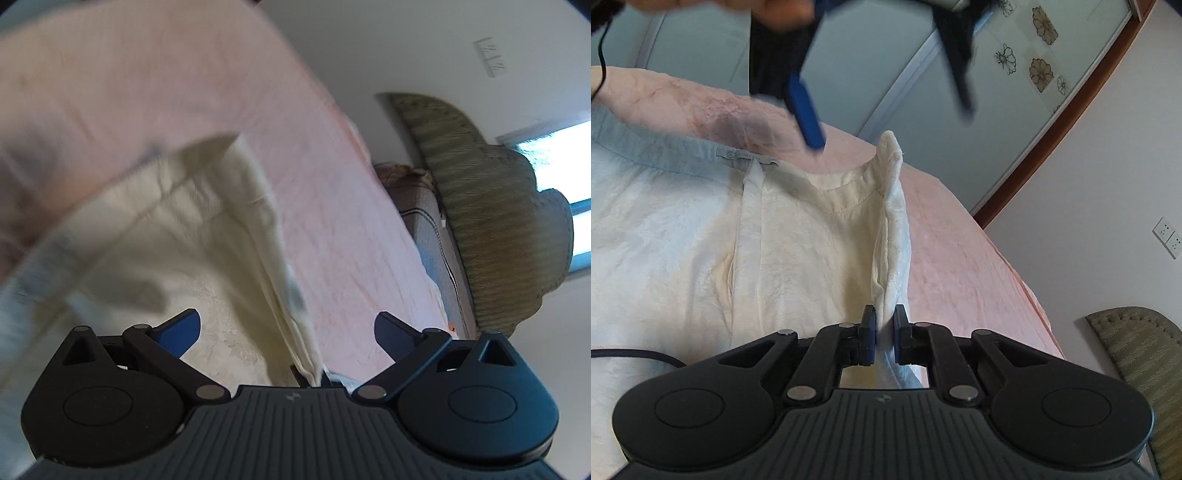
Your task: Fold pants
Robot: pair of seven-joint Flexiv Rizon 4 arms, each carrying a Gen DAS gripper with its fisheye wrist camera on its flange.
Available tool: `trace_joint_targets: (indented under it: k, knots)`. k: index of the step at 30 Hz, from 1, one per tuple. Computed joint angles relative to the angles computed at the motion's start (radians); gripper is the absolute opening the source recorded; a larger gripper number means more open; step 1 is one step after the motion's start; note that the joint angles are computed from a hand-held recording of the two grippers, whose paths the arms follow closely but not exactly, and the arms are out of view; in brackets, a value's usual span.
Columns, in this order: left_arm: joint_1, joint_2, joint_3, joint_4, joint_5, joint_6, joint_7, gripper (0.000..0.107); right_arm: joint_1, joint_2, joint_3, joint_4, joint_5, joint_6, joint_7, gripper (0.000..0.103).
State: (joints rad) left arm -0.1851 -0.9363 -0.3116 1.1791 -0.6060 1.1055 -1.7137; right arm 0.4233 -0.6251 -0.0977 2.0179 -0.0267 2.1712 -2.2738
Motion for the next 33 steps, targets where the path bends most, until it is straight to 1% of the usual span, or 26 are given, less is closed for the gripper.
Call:
trace_joint_targets:
  k: [1,3,4,5,6,7,8,10,11,13,14,15,16,17,18,19,20,22,24,25,26,27,28,29,30,33]
  knots:
    - [0.004,-0.044,-0.012,-0.050,-0.012,-0.019,-0.003,0.094,-0.005,0.001,0.005,0.004,-0.002,0.011,0.001,0.009]
    - [-0.022,-0.098,0.037,-0.125,-0.003,-0.037,-0.087,0.067,-0.012,0.011,0.014,0.022,-0.006,0.027,-0.003,0.009]
    - [-0.021,-0.104,0.034,-0.121,-0.006,-0.016,-0.109,0.058,-0.008,0.013,0.011,0.031,-0.004,0.034,-0.013,0.009]
    - [-0.006,-0.100,-0.001,-0.086,-0.024,0.034,-0.088,0.035,-0.004,0.016,0.009,0.041,-0.001,0.040,-0.023,0.009]
    - [0.016,-0.088,-0.043,-0.042,-0.041,0.072,-0.051,0.017,0.000,0.020,0.007,0.046,0.002,0.037,-0.031,0.009]
    - [0.031,-0.073,-0.071,0.002,-0.054,0.110,-0.023,0.014,0.004,0.024,0.005,0.053,0.006,0.032,-0.038,0.009]
    - [0.050,-0.054,-0.109,0.054,-0.071,0.162,0.018,0.008,0.011,0.030,-0.002,0.060,0.012,0.018,-0.047,0.009]
    - [0.103,-0.016,-0.204,0.169,-0.101,0.279,0.119,0.006,0.049,0.041,-0.038,0.076,0.044,-0.009,-0.079,0.011]
    - [0.135,-0.001,-0.258,0.220,-0.111,0.329,0.169,0.005,0.086,0.036,-0.072,0.084,0.080,0.009,-0.115,0.013]
    - [0.192,0.018,-0.347,0.297,-0.108,0.394,0.239,0.005,0.129,0.033,-0.124,0.097,0.145,0.031,-0.179,0.013]
    - [0.213,0.023,-0.379,0.323,-0.098,0.421,0.260,0.005,0.121,0.042,-0.122,0.101,0.158,0.021,-0.182,0.014]
    - [0.225,0.029,-0.400,0.346,-0.080,0.454,0.272,0.005,0.102,0.058,-0.112,0.104,0.161,-0.001,-0.174,0.016]
    - [0.228,0.037,-0.405,0.363,-0.056,0.484,0.275,0.005,0.106,0.070,-0.126,0.107,0.177,-0.024,-0.166,0.019]
    - [0.233,0.043,-0.412,0.377,-0.032,0.508,0.280,0.005,0.138,0.072,-0.162,0.103,0.224,-0.038,-0.185,0.031]
    - [0.249,0.048,-0.432,0.401,-0.006,0.538,0.288,0.005,0.193,0.061,-0.228,0.097,0.276,-0.049,-0.211,0.043]
    - [0.255,0.048,-0.442,0.411,0.016,0.557,0.287,0.005,0.228,0.048,-0.278,0.092,0.307,-0.055,-0.235,0.046]
    - [0.260,0.048,-0.447,0.415,0.033,0.565,0.282,0.005,0.236,0.040,-0.302,0.087,0.316,-0.059,-0.248,0.046]
    - [0.275,0.052,-0.459,0.437,0.061,0.575,0.264,0.005,0.204,0.038,-0.299,0.062,0.297,-0.101,-0.236,0.046]
    - [0.292,0.053,-0.475,0.461,0.088,0.592,0.241,0.005,0.206,0.039,-0.326,0.034,0.276,-0.189,-0.209,0.043]
    - [0.304,0.056,-0.483,0.478,0.105,0.607,0.233,0.005,0.213,0.045,-0.339,0.028,0.261,-0.232,-0.189,0.035]
    - [0.311,0.062,-0.483,0.493,0.125,0.625,0.225,0.005,0.229,0.049,-0.353,0.031,0.254,-0.250,-0.172,0.015]
    - [0.322,0.069,-0.486,0.510,0.148,0.643,0.220,0.006,0.269,0.048,-0.389,0.047,0.256,-0.241,-0.166,0.011]
    - [0.348,0.070,-0.508,0.532,0.175,0.660,0.217,0.005,0.336,0.031,-0.452,0.075,0.269,-0.199,-0.175,0.010]
    - [0.382,0.069,-0.539,0.559,0.208,0.681,0.214,0.005,0.386,0.025,-0.493,0.105,0.277,-0.165,-0.187,0.009]
    - [0.425,0.061,-0.580,0.588,0.249,0.699,0.217,0.006,0.422,0.033,-0.513,0.137,0.293,-0.136,-0.198,0.008]
    - [0.534,0.041,-0.677,0.675,0.366,0.744,0.210,0.006,0.490,0.088,-0.516,0.230,0.374,-0.044,-0.236,0.006]
